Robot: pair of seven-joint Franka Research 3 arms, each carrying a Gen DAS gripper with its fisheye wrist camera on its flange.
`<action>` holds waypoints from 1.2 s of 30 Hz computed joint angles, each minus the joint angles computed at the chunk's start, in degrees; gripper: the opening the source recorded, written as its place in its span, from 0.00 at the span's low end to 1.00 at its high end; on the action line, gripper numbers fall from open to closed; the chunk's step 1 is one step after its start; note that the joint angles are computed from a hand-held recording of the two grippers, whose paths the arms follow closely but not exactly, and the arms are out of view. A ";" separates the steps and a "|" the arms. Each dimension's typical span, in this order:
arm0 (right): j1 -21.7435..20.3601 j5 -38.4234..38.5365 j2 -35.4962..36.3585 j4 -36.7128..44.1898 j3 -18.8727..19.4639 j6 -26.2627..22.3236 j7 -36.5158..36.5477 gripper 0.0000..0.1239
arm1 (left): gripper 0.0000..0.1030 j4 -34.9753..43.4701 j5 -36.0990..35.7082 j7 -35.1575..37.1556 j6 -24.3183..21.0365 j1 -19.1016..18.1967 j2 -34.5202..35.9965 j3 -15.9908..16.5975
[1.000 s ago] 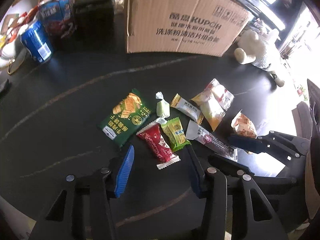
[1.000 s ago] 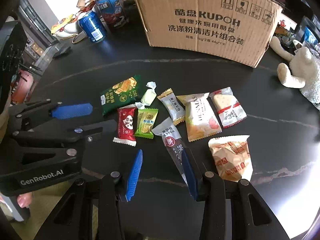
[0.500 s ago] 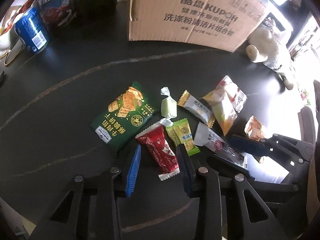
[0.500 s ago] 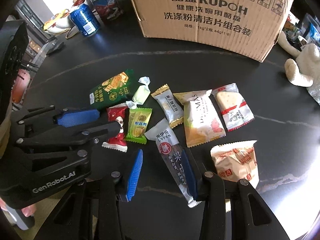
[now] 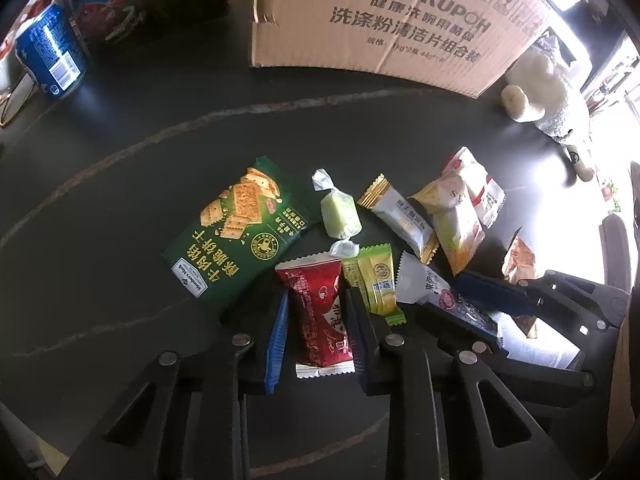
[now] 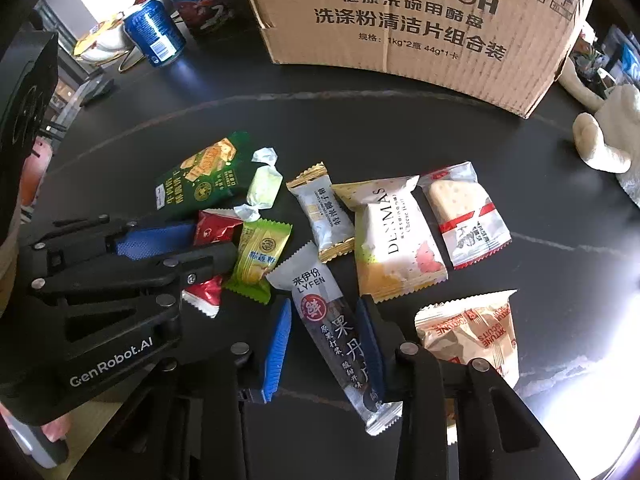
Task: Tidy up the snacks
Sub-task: 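Grasp the red packet with the left tool while the right tool grasps the white LYFEN stick, then lift the red packet into the box with the left tool while the right tool releases the LYFEN stick there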
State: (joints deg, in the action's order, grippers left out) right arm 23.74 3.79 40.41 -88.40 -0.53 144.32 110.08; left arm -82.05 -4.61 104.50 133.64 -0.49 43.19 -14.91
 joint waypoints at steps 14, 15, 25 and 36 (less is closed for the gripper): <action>0.57 -0.62 -1.36 -2.45 -0.40 1.37 1.34 0.19 | 0.22 -3.96 0.10 2.67 2.47 0.75 -2.55 -0.46; 0.70 -0.64 -1.63 -2.80 -0.45 1.51 1.66 0.18 | 0.22 -4.76 -0.17 3.21 2.84 1.05 -3.15 -0.70; 2.69 -3.28 -6.35 -7.94 -1.80 5.59 5.33 0.16 | 0.22 -12.02 -2.50 7.42 8.49 2.60 -8.78 -1.93; 4.93 -8.51 -11.34 -12.10 -4.27 10.34 11.82 0.16 | 0.22 -16.50 -7.84 13.87 12.97 4.47 -13.87 -3.94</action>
State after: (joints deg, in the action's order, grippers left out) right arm 28.66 -4.72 29.07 -100.50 -4.80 154.67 121.89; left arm -98.55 -12.45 118.37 146.61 3.99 29.33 -18.85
